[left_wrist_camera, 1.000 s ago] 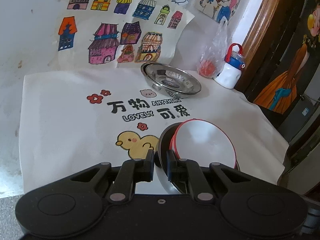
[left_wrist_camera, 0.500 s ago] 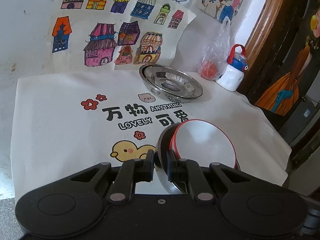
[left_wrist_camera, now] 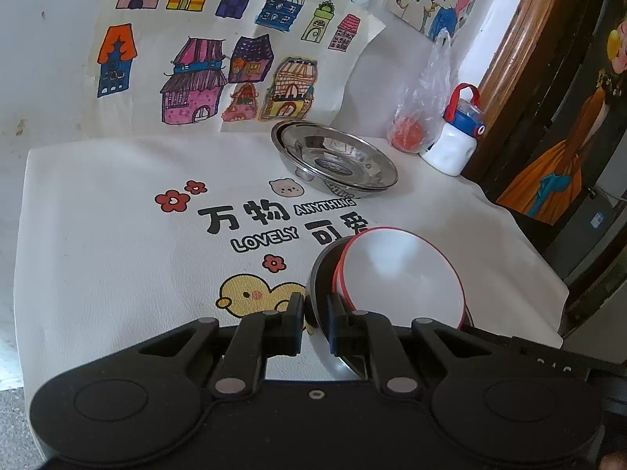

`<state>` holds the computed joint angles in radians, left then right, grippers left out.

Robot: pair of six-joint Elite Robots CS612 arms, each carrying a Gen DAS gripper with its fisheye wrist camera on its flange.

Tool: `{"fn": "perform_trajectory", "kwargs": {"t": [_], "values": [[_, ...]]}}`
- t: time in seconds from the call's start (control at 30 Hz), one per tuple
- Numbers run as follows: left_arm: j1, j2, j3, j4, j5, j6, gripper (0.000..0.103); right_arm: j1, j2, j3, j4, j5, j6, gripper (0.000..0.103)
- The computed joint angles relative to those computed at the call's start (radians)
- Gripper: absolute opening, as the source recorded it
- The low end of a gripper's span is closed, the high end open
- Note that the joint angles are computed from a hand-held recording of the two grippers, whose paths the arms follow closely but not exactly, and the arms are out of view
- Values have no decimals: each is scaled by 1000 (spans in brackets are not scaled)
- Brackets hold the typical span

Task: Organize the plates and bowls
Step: 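Lift the stacked bowls with both grippers, then carry the stacked bowls toward the shallow steel dish beside the bottle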

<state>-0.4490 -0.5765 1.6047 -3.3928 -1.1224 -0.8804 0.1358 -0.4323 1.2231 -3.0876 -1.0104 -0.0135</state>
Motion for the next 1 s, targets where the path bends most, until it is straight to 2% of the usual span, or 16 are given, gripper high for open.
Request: {"fn": "perform_trajectory", "kwargs": {"t": [0.27, 0.53, 0.73, 1.0], "values": [[-2, -1, 5, -15, 0, -11, 11, 2, 1, 8, -32, -16, 22, 15], [-12, -4, 8, -42, 22, 29, 11, -5, -5, 25, -40, -13, 43, 15], [-7, -1, -1, -36, -2, 20, 11, -5, -5, 19, -55, -23, 41, 15], [-2, 3, -16, -38, 13, 24, 11, 3, 8, -15, -57, -24, 28, 15]]}}
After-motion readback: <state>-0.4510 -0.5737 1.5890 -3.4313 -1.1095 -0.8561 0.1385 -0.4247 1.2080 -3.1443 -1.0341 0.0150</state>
